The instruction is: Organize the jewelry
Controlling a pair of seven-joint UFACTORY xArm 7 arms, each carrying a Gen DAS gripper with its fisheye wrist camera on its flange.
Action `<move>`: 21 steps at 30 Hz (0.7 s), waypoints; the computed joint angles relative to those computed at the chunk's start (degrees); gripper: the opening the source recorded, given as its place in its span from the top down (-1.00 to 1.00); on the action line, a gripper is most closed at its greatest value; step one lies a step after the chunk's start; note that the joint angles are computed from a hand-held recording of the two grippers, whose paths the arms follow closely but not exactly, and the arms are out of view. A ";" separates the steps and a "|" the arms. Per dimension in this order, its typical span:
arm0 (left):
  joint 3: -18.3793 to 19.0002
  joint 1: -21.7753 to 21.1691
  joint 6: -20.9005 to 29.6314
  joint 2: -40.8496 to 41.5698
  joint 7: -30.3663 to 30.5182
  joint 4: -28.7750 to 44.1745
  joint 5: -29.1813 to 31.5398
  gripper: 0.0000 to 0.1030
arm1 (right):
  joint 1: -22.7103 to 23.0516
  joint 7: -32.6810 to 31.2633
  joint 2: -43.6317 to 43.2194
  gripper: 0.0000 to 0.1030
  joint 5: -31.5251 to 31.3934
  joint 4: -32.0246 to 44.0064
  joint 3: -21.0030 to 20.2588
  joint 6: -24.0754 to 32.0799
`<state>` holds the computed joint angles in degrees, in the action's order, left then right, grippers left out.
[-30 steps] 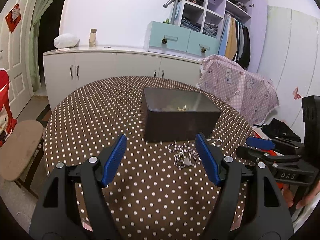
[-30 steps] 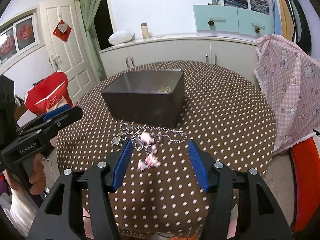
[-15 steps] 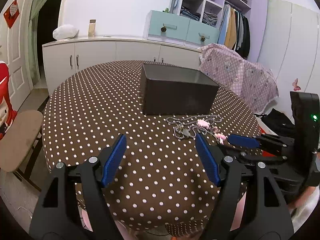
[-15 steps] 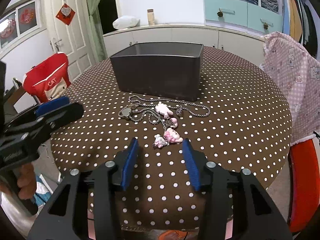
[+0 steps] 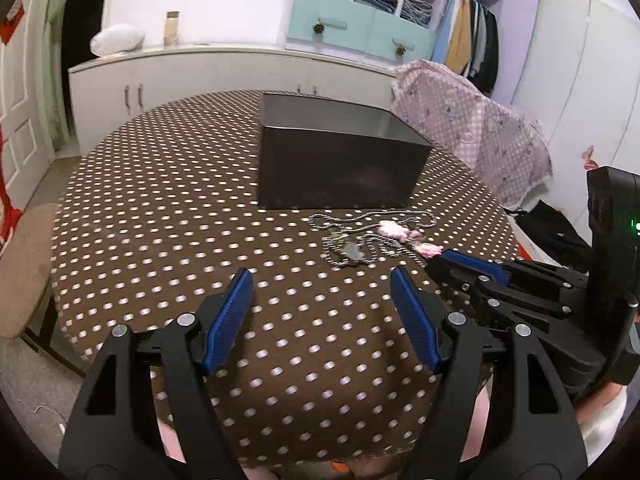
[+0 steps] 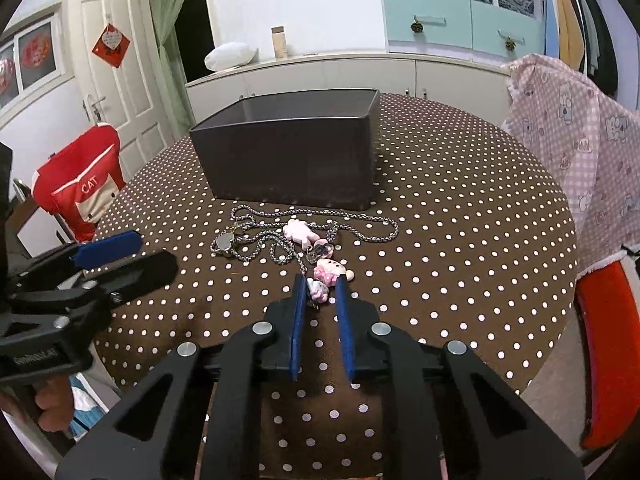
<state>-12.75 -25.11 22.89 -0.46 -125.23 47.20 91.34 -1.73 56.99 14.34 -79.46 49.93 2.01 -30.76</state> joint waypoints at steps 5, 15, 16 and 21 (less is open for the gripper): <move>0.97 0.39 -2.64 3.33 4.46 3.03 -4.36 -0.34 | 0.40 6.64 1.29 0.82 -5.69 3.10 -1.27 -1.46; 2.83 -1.35 -0.93 7.63 15.26 7.70 -13.41 0.31 | 1.29 11.15 3.39 0.82 -8.81 6.13 -3.64 -4.25; 2.98 -1.62 -0.67 7.75 16.39 7.84 -13.83 0.36 | 1.46 11.24 3.44 0.82 -8.82 6.21 -3.90 -4.37; 3.29 -2.94 2.04 7.80 22.44 8.14 -16.57 0.56 | 2.12 13.84 3.96 0.81 -11.38 7.67 -5.07 -5.66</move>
